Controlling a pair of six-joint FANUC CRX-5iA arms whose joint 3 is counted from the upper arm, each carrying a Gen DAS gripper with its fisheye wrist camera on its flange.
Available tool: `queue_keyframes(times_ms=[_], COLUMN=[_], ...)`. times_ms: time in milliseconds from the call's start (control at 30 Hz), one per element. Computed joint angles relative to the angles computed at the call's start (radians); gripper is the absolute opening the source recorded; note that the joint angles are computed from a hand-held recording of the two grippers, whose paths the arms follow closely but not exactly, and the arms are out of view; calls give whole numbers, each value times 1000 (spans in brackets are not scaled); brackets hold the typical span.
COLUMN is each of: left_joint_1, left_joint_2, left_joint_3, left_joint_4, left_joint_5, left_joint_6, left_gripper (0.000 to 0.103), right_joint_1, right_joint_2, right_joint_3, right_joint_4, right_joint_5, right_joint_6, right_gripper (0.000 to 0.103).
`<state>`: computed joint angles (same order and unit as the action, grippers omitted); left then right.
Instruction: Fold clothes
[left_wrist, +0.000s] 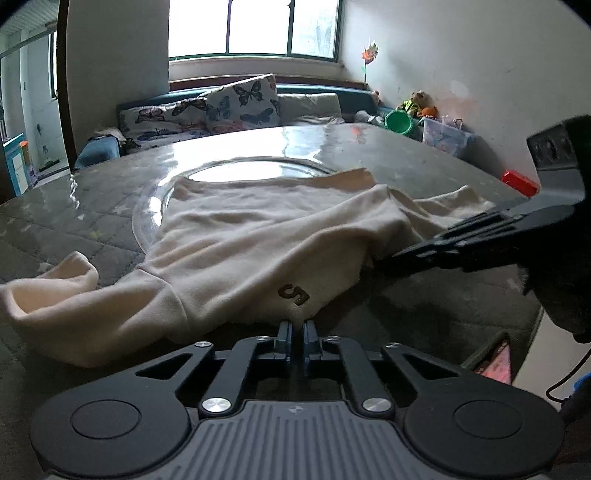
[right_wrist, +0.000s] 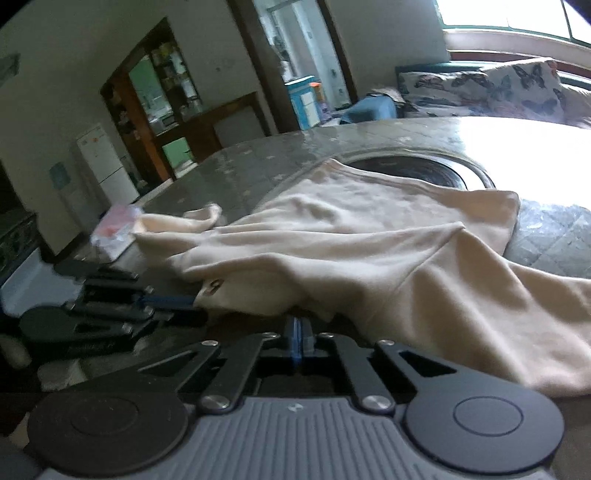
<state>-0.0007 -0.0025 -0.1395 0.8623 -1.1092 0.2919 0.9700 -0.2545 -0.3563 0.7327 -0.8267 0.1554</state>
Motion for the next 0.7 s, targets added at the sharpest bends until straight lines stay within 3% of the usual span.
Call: queue_keyframes(times_ms=[133,233,433,533,600,633,667,700], left_joint_1=[30,33,28,15,3,-3,-10,-15], left_joint_2=[-5,-12,-7,-4,-5,-7,-9,-11], left_joint_3=[11,5,13,12,4,-2,-7,-12], left_joint_4=[26,38,14,-20,-32,-34,-36,-37], left_joint_5=[-52,-43,-52,-47,-33,-22,-11,-1], left_joint_6=[-12,-13,-21,-12,-5,-5,-9,-14], left_gripper=[3,3,6,10,19,26,26,26], right_joint_1=[44,32,-18,-29,-37,-38,-40,-40], right_joint_2=[-15,0,38,56,62,65,68,71], right_joint_3=[26,31,19,14,9,7,5,4], right_joint_4=[-21,-22,-19,24,39,47,56,66], right_joint_5=[-60,-89,-46,-33,-15,-10,-5,-3], right_joint_6=[48,42,14,-26,-54,-63,-72,-74], right_gripper=[0,5,13,21,23,23,23,14])
